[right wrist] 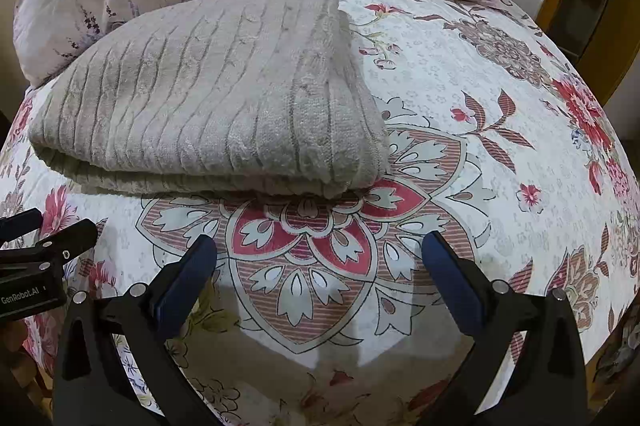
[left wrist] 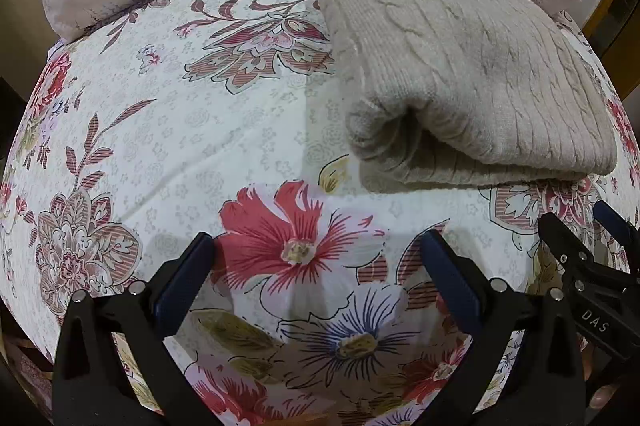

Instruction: Fold small clothes

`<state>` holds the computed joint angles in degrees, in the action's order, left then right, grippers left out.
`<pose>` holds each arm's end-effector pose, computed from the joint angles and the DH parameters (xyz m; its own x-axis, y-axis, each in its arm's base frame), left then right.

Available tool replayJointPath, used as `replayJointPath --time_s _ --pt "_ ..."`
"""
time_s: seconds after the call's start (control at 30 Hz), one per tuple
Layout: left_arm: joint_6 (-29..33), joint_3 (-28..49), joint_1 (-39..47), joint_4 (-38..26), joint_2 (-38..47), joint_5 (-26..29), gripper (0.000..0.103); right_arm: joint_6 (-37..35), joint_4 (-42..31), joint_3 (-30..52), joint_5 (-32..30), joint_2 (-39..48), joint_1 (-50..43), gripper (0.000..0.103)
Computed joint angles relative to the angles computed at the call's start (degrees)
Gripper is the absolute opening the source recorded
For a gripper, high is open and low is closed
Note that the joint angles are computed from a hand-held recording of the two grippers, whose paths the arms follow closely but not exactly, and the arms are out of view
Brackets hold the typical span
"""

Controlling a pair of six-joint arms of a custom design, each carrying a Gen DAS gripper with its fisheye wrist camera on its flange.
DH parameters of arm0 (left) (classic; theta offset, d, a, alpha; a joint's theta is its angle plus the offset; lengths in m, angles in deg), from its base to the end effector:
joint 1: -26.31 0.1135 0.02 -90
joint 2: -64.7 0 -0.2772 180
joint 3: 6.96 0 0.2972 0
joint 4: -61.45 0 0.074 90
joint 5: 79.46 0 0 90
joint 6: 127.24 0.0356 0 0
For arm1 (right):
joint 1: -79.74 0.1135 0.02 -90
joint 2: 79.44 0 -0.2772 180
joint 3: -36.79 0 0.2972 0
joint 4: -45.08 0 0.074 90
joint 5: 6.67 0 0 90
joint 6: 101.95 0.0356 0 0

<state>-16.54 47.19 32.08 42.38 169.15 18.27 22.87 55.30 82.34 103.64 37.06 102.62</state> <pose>0.3164 0.0272 0.0510 -0.8896 0.2622 -0.3741 0.2800 0.9600 0.0068 0.2749 0.1026 -0.0130 -0.7787 0.2526 -0.5743 0.2879 0.9572 0.0306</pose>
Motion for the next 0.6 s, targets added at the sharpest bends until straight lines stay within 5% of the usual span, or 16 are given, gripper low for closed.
replayJointPath --time_s 0.6 --pt "0.59 0.51 0.49 -0.53 0.44 0.16 0.101 0.0 0.06 -0.14 0.05 -0.03 0.09 0.102"
